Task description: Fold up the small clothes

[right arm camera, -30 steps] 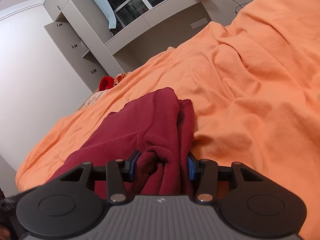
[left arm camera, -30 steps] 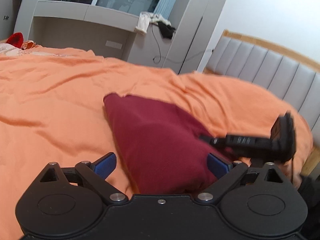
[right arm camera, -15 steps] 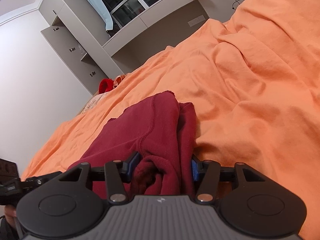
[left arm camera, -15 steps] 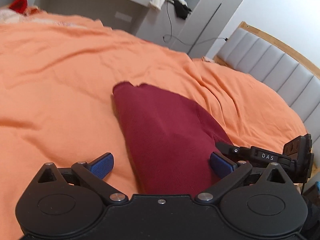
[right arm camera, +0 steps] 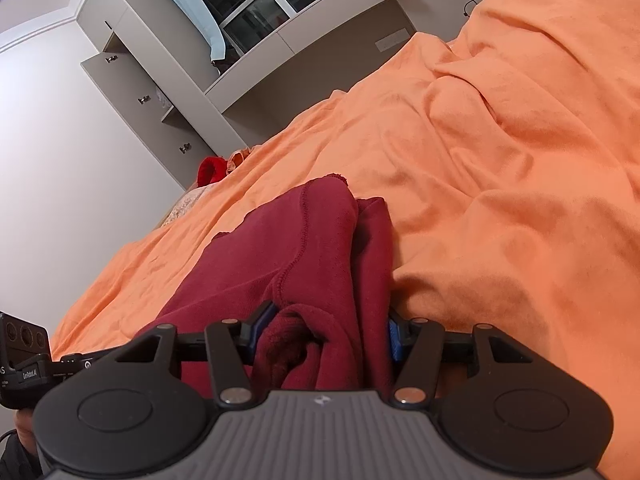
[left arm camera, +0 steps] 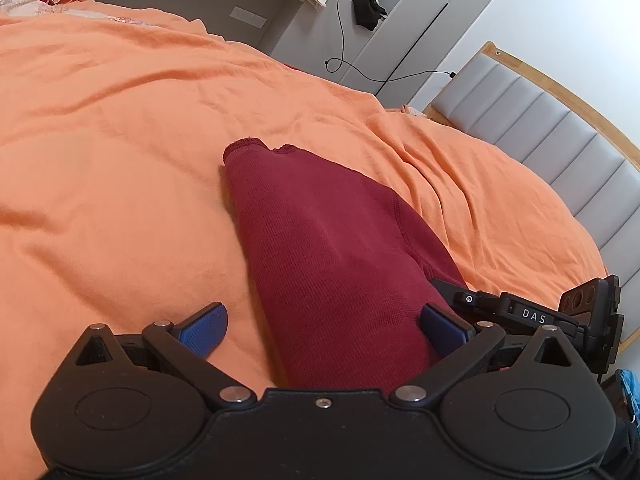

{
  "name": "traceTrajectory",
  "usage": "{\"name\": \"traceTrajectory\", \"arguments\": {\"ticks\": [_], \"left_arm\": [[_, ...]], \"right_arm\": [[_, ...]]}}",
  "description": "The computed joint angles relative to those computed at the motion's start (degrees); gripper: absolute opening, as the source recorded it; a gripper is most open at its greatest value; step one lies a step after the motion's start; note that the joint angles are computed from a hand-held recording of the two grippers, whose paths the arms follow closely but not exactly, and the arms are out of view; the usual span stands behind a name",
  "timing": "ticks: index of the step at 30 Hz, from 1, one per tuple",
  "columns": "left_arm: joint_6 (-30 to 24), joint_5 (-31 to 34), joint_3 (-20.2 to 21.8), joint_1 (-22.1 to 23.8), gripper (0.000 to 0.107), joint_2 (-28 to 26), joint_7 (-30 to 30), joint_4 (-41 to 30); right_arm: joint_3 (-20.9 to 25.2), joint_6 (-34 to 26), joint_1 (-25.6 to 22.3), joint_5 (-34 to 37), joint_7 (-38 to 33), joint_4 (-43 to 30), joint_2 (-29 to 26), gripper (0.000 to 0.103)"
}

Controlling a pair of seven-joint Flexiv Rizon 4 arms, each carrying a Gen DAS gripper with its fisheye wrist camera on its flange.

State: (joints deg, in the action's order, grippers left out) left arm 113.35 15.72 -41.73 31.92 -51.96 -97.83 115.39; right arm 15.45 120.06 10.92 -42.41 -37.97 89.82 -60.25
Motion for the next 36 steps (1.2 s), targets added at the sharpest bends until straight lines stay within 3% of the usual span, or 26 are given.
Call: {"name": "traceTrajectory", "arguments": {"ticks": [5,11,13,14,19,21,25,28,31,33,36], "left_arm": [[0.22,0.14,0.13,-0.10,0.103,-0.05,-0.13,-0.04],[-1.07,-0.39,-1.01,0.44,0.100,-0.73,-0.40,-0.54],[-1.65,0.20,-2.95,1.58,0.078,-2.09,0.08,-0.91],[-1.80,0.13,-3.68,1.82,0.075,-2.57,0.23,-1.07],[2.44,-1.17,0.49,-2.40,0.044,0.32,-0.98,-1.27],[5.35,-0.42,2.77,-4.28,0.040,1.67,-1.77,-1.73],[10.85,-1.18,12.76,-11.98,0.040,6.75,-1.42,-2.32],[12.06,-2.69,20.11,-17.18,0.041,9.59,-0.32,-2.35],[7.58,-3.13,21.03,-16.89,0.046,10.44,-2.26,-2.18],[6.70,-4.55,22.10,-17.46,0.051,10.21,-3.26,-1.81],[8.93,-7.95,25.77,-20.55,0.069,11.40,-4.75,0.20]], "right_arm": [[-2.80,0.56,2.90,3.80,-2.20,1.15,1.43,0.053],[-7.67,1.98,8.63,12.18,-9.16,3.19,4.11,0.036],[-8.68,2.39,10.21,15.08,-11.37,3.74,4.90,0.031],[-9.47,2.83,11.31,16.91,-12.69,4.00,5.29,0.031],[-13.19,5.63,16.75,25.59,-19.79,4.63,6.57,0.027],[-14.70,7.88,19.34,29.48,-23.67,4.50,6.76,0.027],[-14.99,9.74,22.10,34.36,-28.51,1.93,5.95,0.027],[-14.52,6.43,23.06,35.98,-29.31,-0.99,4.99,0.028],[-14.58,-0.86,23.60,37.38,-27.41,-3.05,4.73,0.032],[-14.75,-3.89,23.61,37.80,-26.11,-3.27,4.75,0.042],[-15.30,-1.92,23.83,38.83,-25.81,-0.75,5.73,0.053]]}}
